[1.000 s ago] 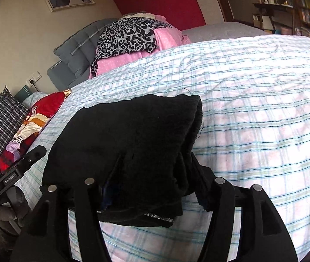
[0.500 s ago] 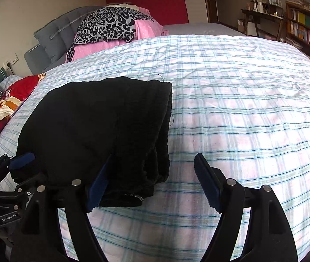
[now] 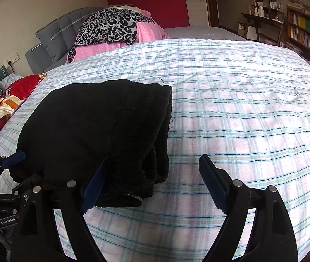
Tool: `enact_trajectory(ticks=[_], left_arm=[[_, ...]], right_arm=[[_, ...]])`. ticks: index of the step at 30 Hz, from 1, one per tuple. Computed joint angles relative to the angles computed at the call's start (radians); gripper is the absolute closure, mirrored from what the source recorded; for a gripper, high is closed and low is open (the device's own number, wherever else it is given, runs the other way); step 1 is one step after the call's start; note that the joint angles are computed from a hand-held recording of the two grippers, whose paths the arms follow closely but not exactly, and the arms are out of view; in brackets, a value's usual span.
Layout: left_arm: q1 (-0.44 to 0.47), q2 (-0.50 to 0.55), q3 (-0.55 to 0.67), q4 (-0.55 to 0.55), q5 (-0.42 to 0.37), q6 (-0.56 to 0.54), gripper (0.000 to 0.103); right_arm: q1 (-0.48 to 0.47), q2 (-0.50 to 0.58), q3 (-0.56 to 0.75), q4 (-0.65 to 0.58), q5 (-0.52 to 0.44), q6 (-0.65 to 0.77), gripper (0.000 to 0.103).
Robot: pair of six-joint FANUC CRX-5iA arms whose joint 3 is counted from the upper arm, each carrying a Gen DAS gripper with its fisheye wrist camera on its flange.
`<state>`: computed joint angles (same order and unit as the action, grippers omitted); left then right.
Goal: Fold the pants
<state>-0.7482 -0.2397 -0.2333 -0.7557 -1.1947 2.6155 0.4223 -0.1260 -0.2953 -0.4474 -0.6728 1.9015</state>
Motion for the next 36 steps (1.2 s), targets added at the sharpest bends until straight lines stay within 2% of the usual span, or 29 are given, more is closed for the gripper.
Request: enact_trajectory(ticks=[7,11,16,21,24,33,36], left_arm=[[-0.101,0.021,0.039,-0.106,-0.128,0.168,0.025],[-0.125,0.02,0.045,-0.13,-0.158,0.226,0.025],[-0.134,0.024,0.05,-0.14,-0.179,0.246,0.025],[-0.149,0.022,0.051,-0.158,-0.197,0.262,0.025],[-0.154,0.024,0.052,-0.164,-0.201,0.268,0.016],[-0.157,0.012,0.049,-0.173,-0.205,0.304,0.01],[-0.162,0.027,0.062,-0.177,-0.235,0.315,0.006]], right_arm=[[-0.009,-0.062,-0.031,-0.043,0.034,0.037,0.017],[-0.035,-0.114,-0.054,-0.122,0.032,0.103,0.008],[-0.068,-0.148,-0.061,-0.213,-0.001,0.189,0.008],[-0.043,-0.157,-0.07,-0.197,0.004,0.196,0.005],[-0.035,-0.164,-0.075,-0.197,0.009,0.201,0.004],[-0.009,-0.174,-0.086,-0.191,0.012,0.222,0.003],[0.007,-0.179,-0.09,-0.183,0.008,0.229,0.003]])
